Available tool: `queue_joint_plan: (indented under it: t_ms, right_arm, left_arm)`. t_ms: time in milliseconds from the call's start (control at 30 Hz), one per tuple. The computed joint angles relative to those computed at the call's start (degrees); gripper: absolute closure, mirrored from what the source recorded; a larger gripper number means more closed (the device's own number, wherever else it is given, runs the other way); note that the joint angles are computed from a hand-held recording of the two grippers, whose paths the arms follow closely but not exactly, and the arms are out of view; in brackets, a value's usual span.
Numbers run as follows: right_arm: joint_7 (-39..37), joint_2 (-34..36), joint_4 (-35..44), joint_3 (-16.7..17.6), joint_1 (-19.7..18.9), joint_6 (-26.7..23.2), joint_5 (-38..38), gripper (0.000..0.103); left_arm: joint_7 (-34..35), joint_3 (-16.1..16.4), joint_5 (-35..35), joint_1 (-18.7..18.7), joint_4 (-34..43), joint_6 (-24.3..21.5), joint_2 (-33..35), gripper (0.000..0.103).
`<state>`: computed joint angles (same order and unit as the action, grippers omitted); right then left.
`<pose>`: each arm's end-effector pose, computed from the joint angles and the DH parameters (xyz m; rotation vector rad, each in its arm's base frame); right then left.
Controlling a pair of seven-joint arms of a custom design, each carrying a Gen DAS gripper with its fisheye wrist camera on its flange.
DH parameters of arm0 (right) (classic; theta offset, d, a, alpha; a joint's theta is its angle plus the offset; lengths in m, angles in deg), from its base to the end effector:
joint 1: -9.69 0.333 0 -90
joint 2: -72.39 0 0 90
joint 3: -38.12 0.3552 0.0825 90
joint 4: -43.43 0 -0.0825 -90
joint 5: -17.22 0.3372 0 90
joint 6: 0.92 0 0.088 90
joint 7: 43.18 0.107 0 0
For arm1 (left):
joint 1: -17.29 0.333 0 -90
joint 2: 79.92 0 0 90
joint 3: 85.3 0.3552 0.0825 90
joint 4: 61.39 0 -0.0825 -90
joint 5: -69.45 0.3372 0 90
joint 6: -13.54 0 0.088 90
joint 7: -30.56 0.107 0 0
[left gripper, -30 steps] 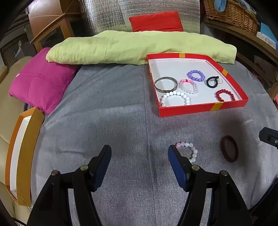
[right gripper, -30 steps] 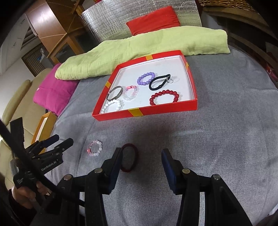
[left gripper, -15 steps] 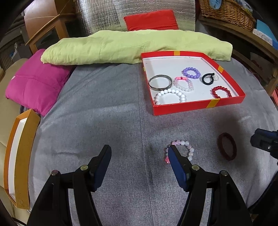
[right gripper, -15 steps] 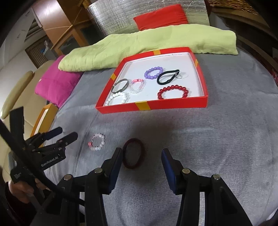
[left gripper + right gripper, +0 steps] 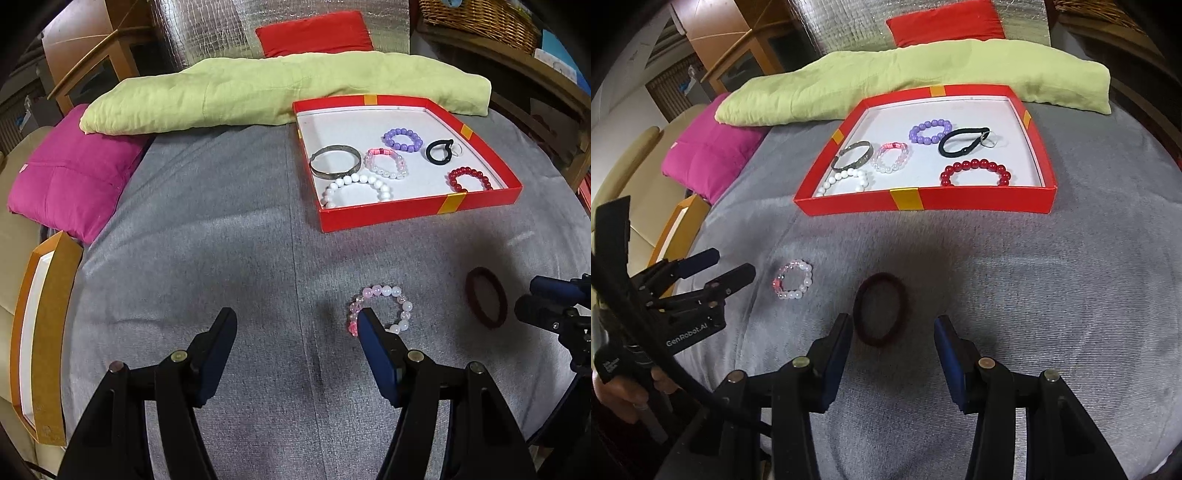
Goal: Organize jewelry
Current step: 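Move the right tool over the dark red hair tie while the left tool approaches the pink bead bracelet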
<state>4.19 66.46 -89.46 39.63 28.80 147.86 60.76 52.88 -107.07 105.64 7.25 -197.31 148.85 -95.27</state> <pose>0.4564 0.1575 0.4870 -2.1830 1.2677 -0.0202 0.3671 -0.2331 0.5099 -1.9893 1.5968 -0.3365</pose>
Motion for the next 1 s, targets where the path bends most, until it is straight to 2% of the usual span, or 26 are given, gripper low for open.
queue_joint_plan:
  t_ms: [267,333,367,533,567,633,733,867,1000]
  right_arm:
    - [2.5,1.5,0.2,1.0,0.2,0.1,-2.9,0.058]
    - [3.2,2.2,0.1,1.5,0.4,0.9,-4.0,0.068]
    - [3.8,2.4,-0.1,1.8,0.4,1.4,-5.0,0.078]
    - [3.4,2.2,-2.0,2.5,1.4,7.4,-7.2,0.091]
    - [4.2,2.0,-2.5,2.6,1.4,9.4,-8.1,0.098]
    - [7.6,2.3,-3.0,2.4,1.0,12.5,-11.6,0.098]
    - [10.1,3.2,-1.9,1.5,0.3,11.9,-12.6,0.098]
    - [9.3,3.4,-1.0,0.7,-0.8,11.2,-10.3,0.098]
    - [10.2,3.6,-0.6,0.4,-1.9,11.9,-10.2,0.098]
  left_arm:
    - [1.4,0.9,-1.8,-0.4,-0.8,2.7,0.1,0.035]
    - [1.9,1.1,-3.0,-0.3,-1.2,3.7,-0.1,0.035]
    - [2.4,1.5,-4.0,-0.3,-1.7,4.6,-0.2,0.035]
    - [3.4,1.5,-6.2,0.6,-3.3,8.6,-0.8,0.035]
    - [3.8,1.6,-6.8,0.7,-3.9,10.1,-1.0,0.035]
    - [4.7,1.4,-7.8,1.1,-4.4,11.7,-1.1,0.035]
    - [6.4,1.4,-9.8,1.4,-5.1,14.8,-0.5,0.035]
    - [7.2,0.4,-10.2,2.2,-4.9,16.4,0.8,0.036]
    - [7.6,0.1,-9.7,2.2,-4.9,18.5,2.0,0.042]
